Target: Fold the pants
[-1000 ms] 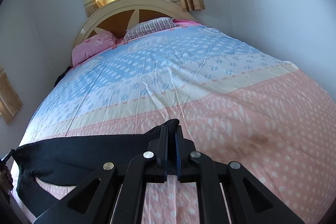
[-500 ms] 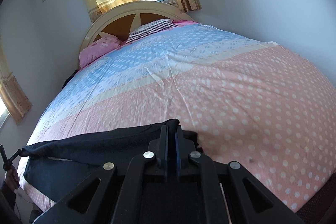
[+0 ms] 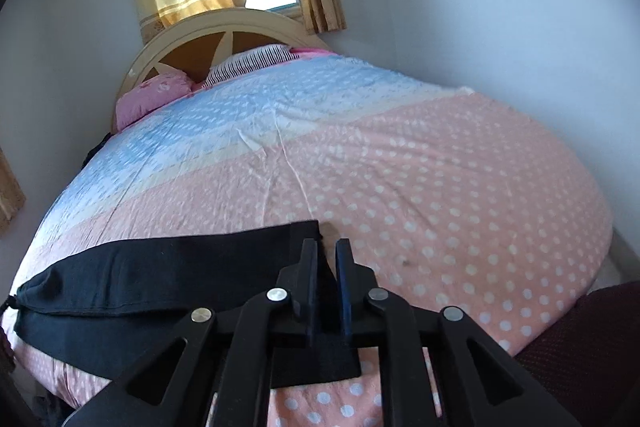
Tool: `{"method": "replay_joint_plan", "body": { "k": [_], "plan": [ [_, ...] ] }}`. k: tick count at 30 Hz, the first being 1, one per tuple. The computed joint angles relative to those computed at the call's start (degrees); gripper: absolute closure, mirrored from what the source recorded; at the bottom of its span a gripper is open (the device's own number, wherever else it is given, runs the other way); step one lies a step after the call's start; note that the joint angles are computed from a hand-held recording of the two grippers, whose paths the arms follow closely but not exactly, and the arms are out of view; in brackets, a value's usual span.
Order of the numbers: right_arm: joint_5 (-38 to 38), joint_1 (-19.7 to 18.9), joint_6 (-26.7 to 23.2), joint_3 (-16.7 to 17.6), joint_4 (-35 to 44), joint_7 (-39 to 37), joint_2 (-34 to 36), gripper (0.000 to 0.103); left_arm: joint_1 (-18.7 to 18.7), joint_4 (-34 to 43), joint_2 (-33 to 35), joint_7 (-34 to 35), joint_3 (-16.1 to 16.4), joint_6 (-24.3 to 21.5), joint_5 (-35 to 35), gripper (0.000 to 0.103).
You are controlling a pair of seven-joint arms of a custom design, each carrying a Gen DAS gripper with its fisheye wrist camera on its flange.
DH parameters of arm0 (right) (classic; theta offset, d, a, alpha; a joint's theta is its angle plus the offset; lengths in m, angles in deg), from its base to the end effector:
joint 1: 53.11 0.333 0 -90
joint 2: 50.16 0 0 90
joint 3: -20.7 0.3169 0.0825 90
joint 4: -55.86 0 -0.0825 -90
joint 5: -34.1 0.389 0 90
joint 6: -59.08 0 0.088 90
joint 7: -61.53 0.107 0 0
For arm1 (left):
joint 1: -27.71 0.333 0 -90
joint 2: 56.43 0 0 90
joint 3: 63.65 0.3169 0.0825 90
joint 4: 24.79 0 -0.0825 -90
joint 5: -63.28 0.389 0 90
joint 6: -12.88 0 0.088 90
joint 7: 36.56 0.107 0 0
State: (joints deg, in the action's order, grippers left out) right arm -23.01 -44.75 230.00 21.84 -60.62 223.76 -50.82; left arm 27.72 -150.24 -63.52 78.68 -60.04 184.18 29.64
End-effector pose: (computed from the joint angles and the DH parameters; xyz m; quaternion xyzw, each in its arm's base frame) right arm 0.5713 0.1553 0.5378 -0.5564 0.6663 -0.3138 0.3846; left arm 0.5534 0.0757 0.5403 -0.6781 0.5746 -0.3629 0.2799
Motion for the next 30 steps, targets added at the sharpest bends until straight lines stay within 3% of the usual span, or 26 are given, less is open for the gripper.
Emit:
{"method": "replay_joint_plan", "body": {
  "k": [2, 4, 6, 9, 12, 15, 22, 24, 26, 30],
  "plan": [
    [-3.1, 1.5, -1.0, 1.5, 2.0, -2.2, -0.1, 0.057, 0.1, 0.2, 0.0, -0.6, -0.2, 0.1, 0.4, 0.092],
    [2.4, 3.6, 0.1, 2.9, 4.3, -12.3, 1.7, 0.044, 0.4, 0.5, 0.3, -1.5, -0.5, 0.1, 1.5, 0.092],
    [13.3, 6.2, 0.2, 4.9, 7.4, -28.1, 5.2, 0.044, 0.9, 0.7, 0.6, -2.7, -0.8, 0.1, 2.9, 0.092],
    [19.8, 9.9, -6.0, 8.3, 15.6, -43.0, 12.3, 0.044, 1.8, 0.4, 0.7, -5.4, -1.5, 0.4, 5.9, 0.091],
    [23.9, 12.7, -9.6, 10.9, 22.5, -54.5, 18.8, 0.044, 4.1, -0.7, 0.4, -11.8, -3.4, 1.6, 16.0, 0.091],
    [23.8, 16.8, -14.1, 9.9, 30.3, -59.9, 25.0, 0.044, 4.3, -1.1, 0.2, -14.6, -3.3, 2.1, 21.5, 0.091],
    [30.7, 21.6, -25.3, 8.2, 43.8, -70.9, 34.6, 0.062, 2.7, -0.7, 0.7, -13.0, -1.5, 2.2, 21.6, 0.091],
    [32.8, 22.1, -24.6, 7.4, 44.1, -71.5, 34.9, 0.068, 2.2, -0.6, 0.9, -11.6, -1.1, 2.2, 20.4, 0.091],
    [34.8, 22.7, -24.3, 6.3, 44.3, -71.7, 34.8, 0.095, 1.9, -0.4, 1.1, -10.5, -0.8, 1.9, 19.0, 0.091],
    [37.0, 24.7, -21.0, 3.7, 41.5, -72.2, 32.6, 0.100, 1.4, 0.0, 1.0, -7.6, -0.5, 1.9, 15.9, 0.091]
  ]
}}
